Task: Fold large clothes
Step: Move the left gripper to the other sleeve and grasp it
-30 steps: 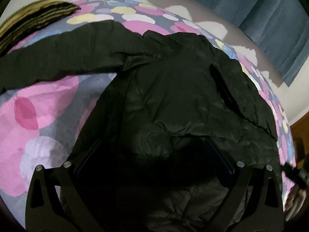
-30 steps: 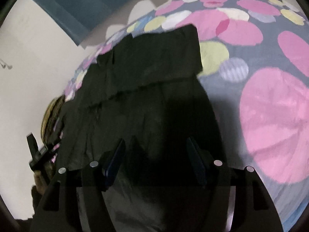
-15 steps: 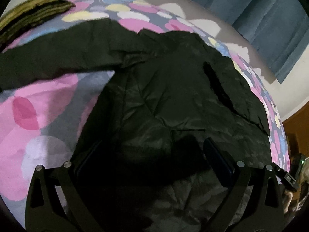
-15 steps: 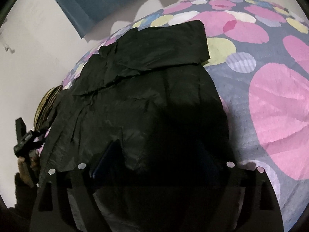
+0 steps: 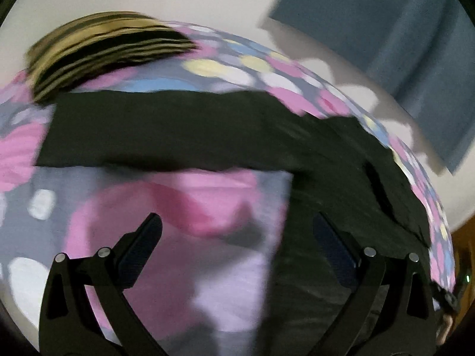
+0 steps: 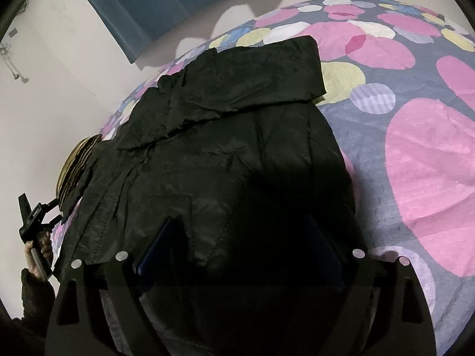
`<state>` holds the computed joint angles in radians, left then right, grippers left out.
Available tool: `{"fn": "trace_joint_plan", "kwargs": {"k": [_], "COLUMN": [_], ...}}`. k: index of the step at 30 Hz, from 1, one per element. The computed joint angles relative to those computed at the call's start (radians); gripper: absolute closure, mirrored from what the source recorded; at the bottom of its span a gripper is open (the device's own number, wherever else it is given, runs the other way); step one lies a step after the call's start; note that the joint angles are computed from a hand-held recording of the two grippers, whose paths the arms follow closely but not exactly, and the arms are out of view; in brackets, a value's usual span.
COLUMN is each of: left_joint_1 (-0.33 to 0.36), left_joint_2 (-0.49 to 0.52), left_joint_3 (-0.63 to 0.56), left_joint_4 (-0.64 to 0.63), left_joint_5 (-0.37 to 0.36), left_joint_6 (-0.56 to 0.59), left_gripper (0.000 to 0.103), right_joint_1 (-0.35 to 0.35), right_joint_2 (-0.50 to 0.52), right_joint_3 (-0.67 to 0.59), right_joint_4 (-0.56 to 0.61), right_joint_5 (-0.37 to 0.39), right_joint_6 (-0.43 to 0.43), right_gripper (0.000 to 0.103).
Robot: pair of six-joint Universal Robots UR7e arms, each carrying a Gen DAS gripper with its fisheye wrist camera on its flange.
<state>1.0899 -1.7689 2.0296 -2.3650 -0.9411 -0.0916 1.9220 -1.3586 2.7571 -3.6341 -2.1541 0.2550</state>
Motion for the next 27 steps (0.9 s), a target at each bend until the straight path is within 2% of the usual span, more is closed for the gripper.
{"fn": "trace_joint_plan", "kwargs": {"k": [2, 4, 6, 10, 12, 19, 21, 23, 24, 26, 27], "left_joint_1": [0.033, 0.072, 0.131, 0.270, 0.310, 0.384, 0.385, 0.386, 0.387, 0.389, 0.389], "left_joint_2": [-0.003, -0.005, -0.006, 0.017, 0.038, 0.139, 0.153, 0.176, 0.181, 0.190, 0.194], "left_joint_3": [-0.022, -0.041, -0.069, -0.130, -0.153, -0.245, -0.260, -0.285, -0.294, -0.307, -0.312], "left_joint_4": [-0.027, -0.066, -0.091, -0.120, -0.126, -0.188, -0.189, -0.181, -0.171, -0.166, -0.165], "left_joint_5": [0.040, 0.037, -0.010, -0.182, -0.232, -0.324, -0.323, -0.319, -0.309, -0.290, -0.278], "left_joint_6": [0.000, -0.001, -0.031, -0.096, -0.100, -0.049, -0.028, -0.022, -0.034, -0.052, -0.065], "left_gripper": [0.002, 0.002, 0.002, 0.002, 0.002, 0.002, 0.003, 0.009, 0.018, 0.028, 0.039], "right_joint_1": [0.004, 0.004, 0.004, 0.006, 0.009, 0.012, 0.015, 0.014, 0.013, 0.012, 0.013], "right_joint_2": [0.005, 0.007, 0.009, 0.008, 0.009, 0.011, 0.015, 0.016, 0.016, 0.017, 0.019], "right_joint_3": [0.000, 0.000, 0.000, -0.001, -0.003, -0.005, -0.006, -0.006, -0.005, -0.004, -0.004], "right_joint_4": [-0.005, -0.010, -0.014, -0.010, -0.010, -0.012, -0.015, -0.019, -0.021, -0.025, -0.026], "right_joint_5": [-0.002, -0.002, -0.001, -0.004, -0.008, -0.015, -0.020, -0.020, -0.020, -0.021, -0.023], "right_joint_6": [0.003, 0.004, 0.004, 0.003, 0.005, 0.002, 0.004, 0.001, 0.001, -0.001, 0.000], "right_gripper": [0.016, 0.016, 0.016, 0.015, 0.015, 0.015, 0.015, 0.015, 0.015, 0.015, 0.015]}}
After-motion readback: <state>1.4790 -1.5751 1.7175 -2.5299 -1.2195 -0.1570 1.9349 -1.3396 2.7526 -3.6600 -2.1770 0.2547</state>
